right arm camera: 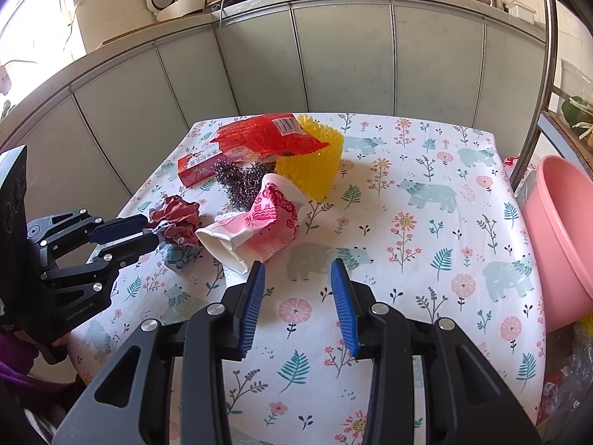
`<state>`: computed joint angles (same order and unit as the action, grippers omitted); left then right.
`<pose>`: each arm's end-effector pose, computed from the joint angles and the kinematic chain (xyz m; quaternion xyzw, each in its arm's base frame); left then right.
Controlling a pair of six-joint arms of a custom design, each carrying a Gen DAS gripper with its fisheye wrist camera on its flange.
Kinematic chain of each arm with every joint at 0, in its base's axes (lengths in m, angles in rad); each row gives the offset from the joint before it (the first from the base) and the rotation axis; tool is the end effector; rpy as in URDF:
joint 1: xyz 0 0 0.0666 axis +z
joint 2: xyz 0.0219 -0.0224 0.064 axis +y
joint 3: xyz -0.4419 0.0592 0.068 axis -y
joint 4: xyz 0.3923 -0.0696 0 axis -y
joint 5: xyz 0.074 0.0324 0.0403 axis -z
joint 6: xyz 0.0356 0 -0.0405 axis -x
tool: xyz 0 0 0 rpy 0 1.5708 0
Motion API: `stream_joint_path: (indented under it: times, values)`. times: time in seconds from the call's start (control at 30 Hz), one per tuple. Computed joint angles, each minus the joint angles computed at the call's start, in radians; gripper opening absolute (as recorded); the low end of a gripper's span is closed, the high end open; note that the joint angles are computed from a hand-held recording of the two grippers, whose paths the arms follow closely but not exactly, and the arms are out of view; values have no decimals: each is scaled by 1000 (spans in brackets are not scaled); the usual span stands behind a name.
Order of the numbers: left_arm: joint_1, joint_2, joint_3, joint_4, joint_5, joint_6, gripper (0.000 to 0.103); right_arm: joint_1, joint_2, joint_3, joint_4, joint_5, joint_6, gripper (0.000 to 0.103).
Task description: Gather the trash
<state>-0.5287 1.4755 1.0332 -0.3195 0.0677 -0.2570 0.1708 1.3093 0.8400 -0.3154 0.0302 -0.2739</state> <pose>0.4141 -0.2451 0.3333 0.3640 0.8437 -0.0841 0.3855 0.3951 0.0666 0.3201 0.0534 0.9221 0.0708 0.3766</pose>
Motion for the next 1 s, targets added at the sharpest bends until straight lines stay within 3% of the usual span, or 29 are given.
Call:
stream_joint_path:
  times: [0.23, 0.5, 0.67, 0.83, 1.0]
  values:
    - [10, -11, -10, 27, 2, 23, 6, -21, 0, 5, 2, -74, -28, 38]
    - [19, -41, -27, 53, 7, 59, 5, -56, 24, 42, 24, -291, -139, 38]
    - [29, -62, -40, 64, 21, 82, 5, -36, 78, 88, -7, -317, -187, 38]
    - [33, -81, -57, 68, 35, 95, 5, -86, 112, 78, 59, -486, -375, 38]
    - [37, -89, -63, 77, 40, 113, 5, -121, 131, 65, 96, -525, -518, 38]
